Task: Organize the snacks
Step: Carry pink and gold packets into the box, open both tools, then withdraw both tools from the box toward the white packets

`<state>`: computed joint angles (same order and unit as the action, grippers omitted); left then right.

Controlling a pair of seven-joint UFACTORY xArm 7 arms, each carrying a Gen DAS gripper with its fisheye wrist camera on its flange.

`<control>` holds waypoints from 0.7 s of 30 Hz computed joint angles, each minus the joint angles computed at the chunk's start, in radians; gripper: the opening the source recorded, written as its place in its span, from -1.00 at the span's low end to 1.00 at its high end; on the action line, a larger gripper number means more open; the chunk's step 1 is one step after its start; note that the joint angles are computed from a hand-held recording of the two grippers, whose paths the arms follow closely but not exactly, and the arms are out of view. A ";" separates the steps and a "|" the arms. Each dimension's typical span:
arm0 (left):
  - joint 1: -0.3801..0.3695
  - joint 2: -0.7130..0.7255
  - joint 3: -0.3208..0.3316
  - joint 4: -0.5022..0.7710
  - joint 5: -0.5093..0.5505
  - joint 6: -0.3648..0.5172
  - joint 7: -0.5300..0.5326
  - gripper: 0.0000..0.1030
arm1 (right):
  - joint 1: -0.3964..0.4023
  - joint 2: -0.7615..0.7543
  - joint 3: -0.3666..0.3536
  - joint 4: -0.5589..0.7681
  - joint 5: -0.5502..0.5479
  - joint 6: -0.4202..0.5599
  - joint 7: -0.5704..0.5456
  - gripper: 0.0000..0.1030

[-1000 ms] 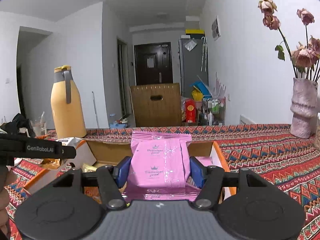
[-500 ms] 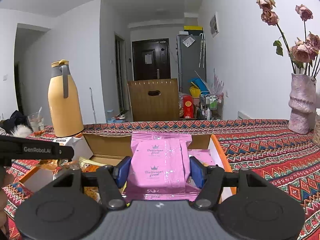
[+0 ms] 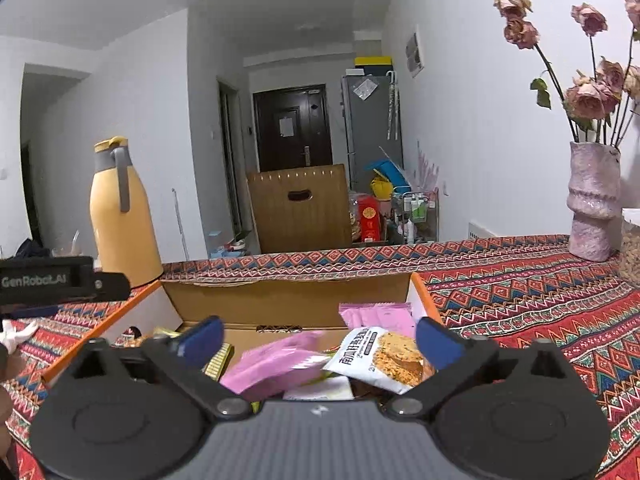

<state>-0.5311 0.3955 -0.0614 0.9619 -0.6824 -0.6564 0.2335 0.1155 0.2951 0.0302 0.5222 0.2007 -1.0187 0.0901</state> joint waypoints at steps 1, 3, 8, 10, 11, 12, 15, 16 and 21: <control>-0.008 -0.001 0.005 0.005 -0.022 0.009 0.013 1.00 | -0.002 -0.002 0.001 -0.001 -0.002 0.005 0.008 1.00; -0.017 -0.001 0.010 0.012 -0.047 0.016 0.029 1.00 | -0.006 -0.009 0.001 -0.007 -0.007 0.006 0.019 1.00; -0.021 -0.002 0.010 0.011 -0.061 0.027 0.040 1.00 | -0.002 -0.019 0.001 -0.024 0.000 -0.018 0.019 1.00; -0.022 -0.003 0.010 0.011 -0.067 0.030 0.043 1.00 | 0.003 -0.021 0.002 -0.024 0.012 -0.013 0.012 1.00; -0.022 -0.004 0.009 0.012 -0.070 0.032 0.042 1.00 | 0.004 -0.023 0.002 -0.025 0.015 -0.011 0.012 1.00; -0.021 -0.004 0.008 0.011 -0.069 0.034 0.040 1.00 | 0.005 -0.024 0.003 -0.024 0.018 -0.008 0.011 1.00; -0.025 -0.004 0.010 0.013 -0.076 0.040 0.043 1.00 | 0.009 -0.030 0.004 -0.030 0.028 -0.011 0.011 1.00; -0.024 -0.004 0.010 0.013 -0.076 0.040 0.042 1.00 | 0.011 -0.032 0.004 -0.032 0.032 -0.013 0.010 1.00; -0.029 0.000 0.016 0.023 -0.087 0.054 0.052 1.00 | 0.013 -0.041 0.005 -0.044 0.034 -0.030 0.008 1.00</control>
